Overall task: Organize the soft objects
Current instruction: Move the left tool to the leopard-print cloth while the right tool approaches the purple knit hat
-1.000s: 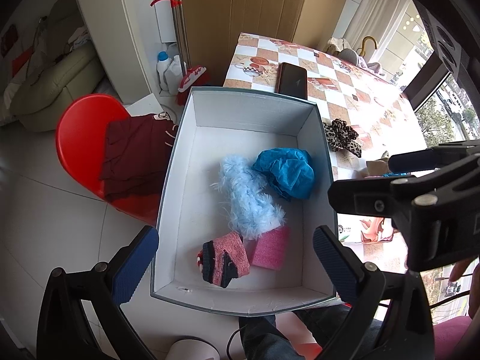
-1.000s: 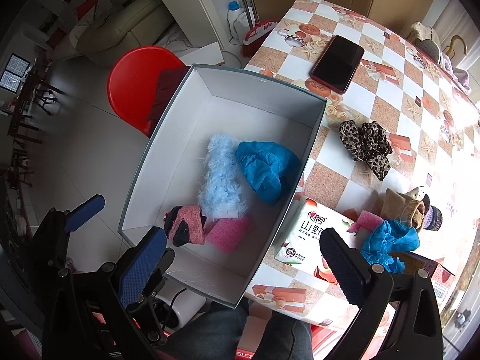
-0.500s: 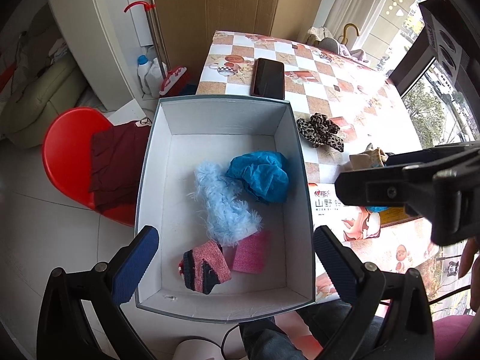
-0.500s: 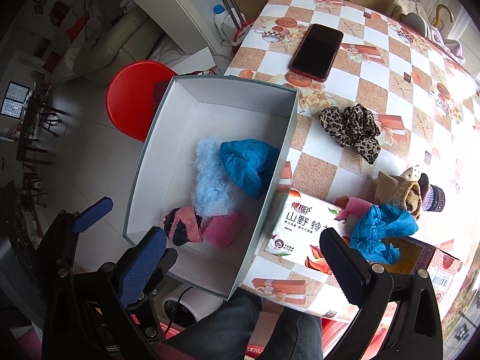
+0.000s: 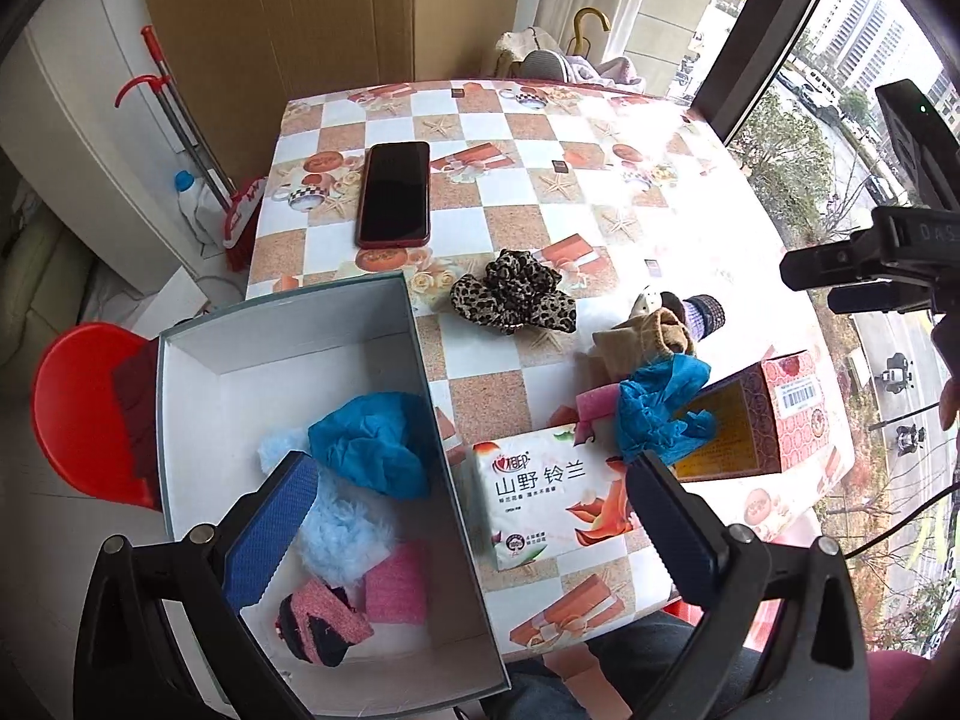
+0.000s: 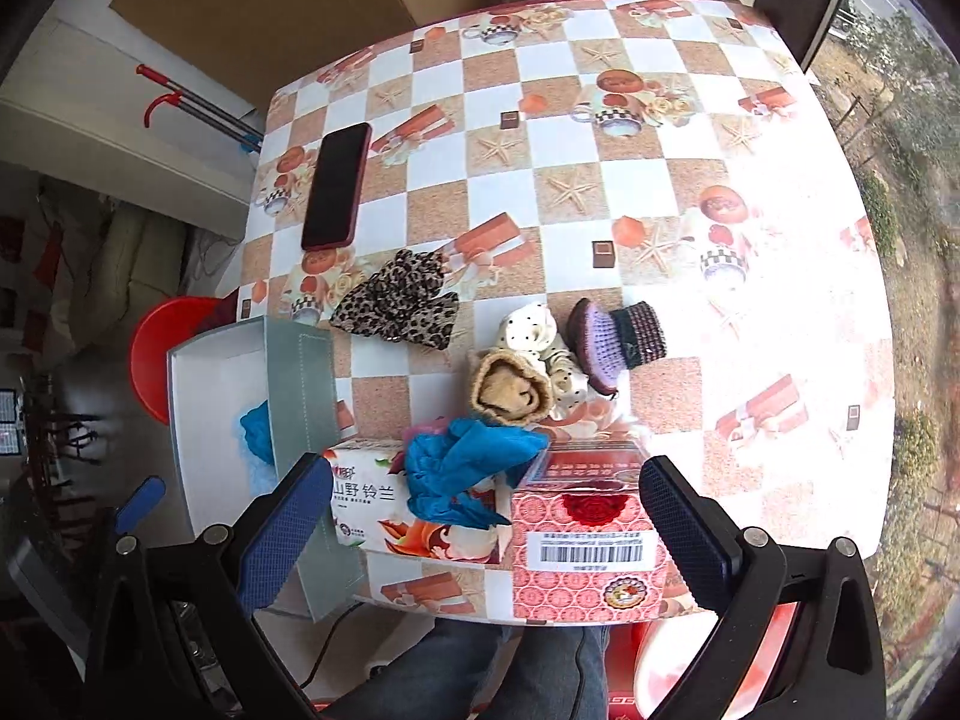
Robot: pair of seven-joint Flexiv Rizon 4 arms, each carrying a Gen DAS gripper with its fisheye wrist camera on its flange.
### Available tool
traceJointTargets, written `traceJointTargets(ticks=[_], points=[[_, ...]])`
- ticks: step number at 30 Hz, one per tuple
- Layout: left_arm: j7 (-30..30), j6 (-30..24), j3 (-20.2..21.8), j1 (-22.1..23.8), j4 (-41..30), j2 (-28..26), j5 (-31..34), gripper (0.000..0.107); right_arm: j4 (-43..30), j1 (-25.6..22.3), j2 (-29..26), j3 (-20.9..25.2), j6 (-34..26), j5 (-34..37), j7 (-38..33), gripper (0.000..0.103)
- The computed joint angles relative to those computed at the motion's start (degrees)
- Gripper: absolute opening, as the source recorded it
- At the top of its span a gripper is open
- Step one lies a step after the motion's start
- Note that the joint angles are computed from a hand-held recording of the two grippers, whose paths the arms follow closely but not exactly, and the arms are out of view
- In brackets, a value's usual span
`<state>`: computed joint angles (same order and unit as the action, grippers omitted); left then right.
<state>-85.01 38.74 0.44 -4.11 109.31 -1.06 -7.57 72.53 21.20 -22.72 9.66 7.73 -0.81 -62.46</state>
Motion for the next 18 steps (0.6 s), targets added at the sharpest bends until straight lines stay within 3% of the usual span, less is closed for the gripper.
traceJointTargets(ticks=[8,18], points=[[-2.1,-6.2,-2.3,-1.1,-14.8,-12.4,1.0,0.103,-2.3,-4.6,-5.1,-2.6,-3.2,-0.7,-2.9,0.103],[-7.9,-18.5,-1.8,-4.3,-36.3,-32.6,2.8,0.103,-9.6,-7.5,-16.2,-2.1,-7.8,2.8,-10.0,0.103]])
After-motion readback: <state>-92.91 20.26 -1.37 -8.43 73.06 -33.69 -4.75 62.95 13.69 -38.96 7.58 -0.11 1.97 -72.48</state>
